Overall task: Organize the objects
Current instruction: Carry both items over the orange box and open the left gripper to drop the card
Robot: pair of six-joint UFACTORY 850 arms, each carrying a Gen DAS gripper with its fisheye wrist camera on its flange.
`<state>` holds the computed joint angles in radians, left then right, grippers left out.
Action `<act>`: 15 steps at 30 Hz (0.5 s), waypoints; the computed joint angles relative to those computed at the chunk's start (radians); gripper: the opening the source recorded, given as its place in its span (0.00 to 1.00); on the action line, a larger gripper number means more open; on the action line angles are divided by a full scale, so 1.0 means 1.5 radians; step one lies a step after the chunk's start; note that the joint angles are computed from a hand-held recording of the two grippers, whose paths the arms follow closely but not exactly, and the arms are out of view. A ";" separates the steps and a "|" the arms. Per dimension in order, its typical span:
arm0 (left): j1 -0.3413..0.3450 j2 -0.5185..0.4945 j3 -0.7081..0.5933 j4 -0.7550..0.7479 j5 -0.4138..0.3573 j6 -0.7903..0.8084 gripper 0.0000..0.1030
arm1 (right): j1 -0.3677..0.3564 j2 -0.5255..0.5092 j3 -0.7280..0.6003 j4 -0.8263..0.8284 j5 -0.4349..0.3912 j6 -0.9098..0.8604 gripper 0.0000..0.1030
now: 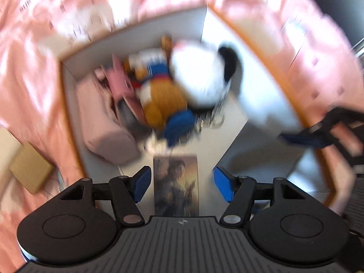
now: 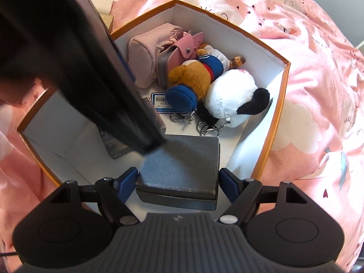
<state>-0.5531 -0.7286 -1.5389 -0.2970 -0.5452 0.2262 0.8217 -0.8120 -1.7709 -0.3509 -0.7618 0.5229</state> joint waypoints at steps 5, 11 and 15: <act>0.020 0.056 0.038 -0.057 0.078 0.057 0.72 | 0.003 -0.039 -0.057 0.013 -0.044 0.022 0.76; 0.046 0.091 0.087 -0.074 0.140 0.055 0.72 | 0.006 -0.086 -0.116 0.024 -0.088 0.056 0.76; 0.064 0.102 0.122 -0.117 0.152 0.083 0.71 | -0.004 -0.088 -0.114 0.052 -0.062 0.074 0.76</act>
<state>-0.4564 -0.5761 -1.3565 -0.4722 -0.3173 0.3509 0.8162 -0.9446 -1.9416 -0.2724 -0.8542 0.6343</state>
